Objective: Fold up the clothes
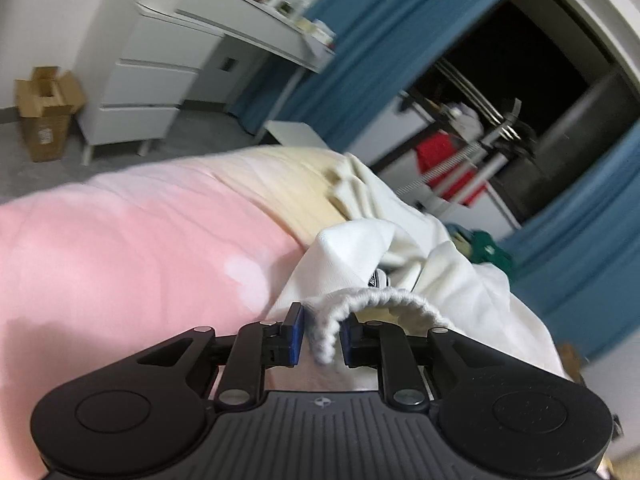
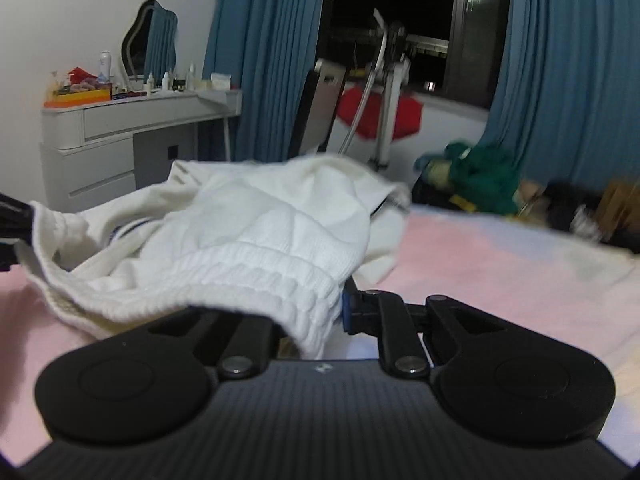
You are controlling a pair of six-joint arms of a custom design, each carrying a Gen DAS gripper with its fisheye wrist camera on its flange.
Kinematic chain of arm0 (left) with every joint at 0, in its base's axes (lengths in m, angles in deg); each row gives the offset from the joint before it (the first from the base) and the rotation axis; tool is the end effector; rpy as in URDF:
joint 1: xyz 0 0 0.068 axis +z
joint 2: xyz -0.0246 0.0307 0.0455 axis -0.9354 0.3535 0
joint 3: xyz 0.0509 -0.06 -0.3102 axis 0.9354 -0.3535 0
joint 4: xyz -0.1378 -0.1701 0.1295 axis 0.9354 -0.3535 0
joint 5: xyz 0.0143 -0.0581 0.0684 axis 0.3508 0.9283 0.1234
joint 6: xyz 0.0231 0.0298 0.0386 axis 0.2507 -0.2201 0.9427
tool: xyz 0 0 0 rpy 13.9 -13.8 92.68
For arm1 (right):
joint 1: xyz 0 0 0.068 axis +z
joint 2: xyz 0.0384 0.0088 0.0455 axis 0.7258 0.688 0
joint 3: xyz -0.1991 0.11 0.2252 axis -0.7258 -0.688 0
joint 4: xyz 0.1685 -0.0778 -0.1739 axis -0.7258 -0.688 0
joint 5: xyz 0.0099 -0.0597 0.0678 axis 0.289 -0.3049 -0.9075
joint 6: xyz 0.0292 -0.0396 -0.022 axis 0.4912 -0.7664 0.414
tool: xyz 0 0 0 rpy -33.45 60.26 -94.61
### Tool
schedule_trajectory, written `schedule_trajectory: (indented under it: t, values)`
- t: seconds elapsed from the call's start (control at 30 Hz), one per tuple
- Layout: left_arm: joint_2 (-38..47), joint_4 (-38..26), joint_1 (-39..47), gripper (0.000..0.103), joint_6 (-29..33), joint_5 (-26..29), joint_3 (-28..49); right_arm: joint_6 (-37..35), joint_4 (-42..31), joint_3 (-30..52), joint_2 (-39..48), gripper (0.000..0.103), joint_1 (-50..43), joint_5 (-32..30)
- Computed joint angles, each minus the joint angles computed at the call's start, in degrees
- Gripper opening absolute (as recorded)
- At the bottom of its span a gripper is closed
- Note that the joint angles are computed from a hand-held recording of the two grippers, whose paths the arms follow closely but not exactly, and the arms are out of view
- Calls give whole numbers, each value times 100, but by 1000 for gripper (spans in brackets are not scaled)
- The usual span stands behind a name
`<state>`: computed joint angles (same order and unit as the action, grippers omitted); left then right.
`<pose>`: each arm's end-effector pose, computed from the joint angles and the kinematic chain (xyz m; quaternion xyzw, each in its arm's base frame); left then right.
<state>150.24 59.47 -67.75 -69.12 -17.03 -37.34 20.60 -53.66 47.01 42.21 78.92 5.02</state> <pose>0.1819 0.0041 0.1894 -0.3406 0.8010 -0.1912 0.4537 0.2549 0.1509 0.2230 -0.1744 0.8163 0.0398 0.5493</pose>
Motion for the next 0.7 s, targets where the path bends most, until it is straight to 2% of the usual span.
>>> schedule_trajectory:
  t: [0.1, 0.17, 0.33, 0.43, 0.47, 0.53, 0.6, 0.67, 0.7]
  values:
    - [-383, -454, -510, 23, -63, -324, -54, -60, -678, -331, -911, 15, 22, 168]
    - [-589, -960, -825, 23, -40, -629, 9, 231, -1303, -479, -1172, 17, -125, -97]
    - [-1132, -2006, -1396, 23, -286, -986, 7, 1086, -1997, -720, -724, 20, -851, -1435]
    - [-1901, -2829, -1933, 24, -482, -1346, 44, 1215, -2128, -718, -811, 23, -955, -1616]
    - [-2255, -3142, -2214, 27, -530, -1615, 92, 1183, -2199, -712, -941, 25, -943, -1618]
    - [-2940, -3698, -2873, 40, -668, -2241, 206, 990, -2402, -712, -1235, 28, -916, -1652]
    - [-3508, -4139, -3796, 58, -858, -3160, 315, 656, -2659, -781, -1570, 29, -950, -1696]
    - [-3627, -4241, -4749, 64, -883, -4141, 401, 195, -2849, -836, -1754, 30, -928, -1589]
    - [-3535, -4094, -4936, 66, -710, -4353, 416, -20, -2931, -873, -1835, 30, -866, -1484]
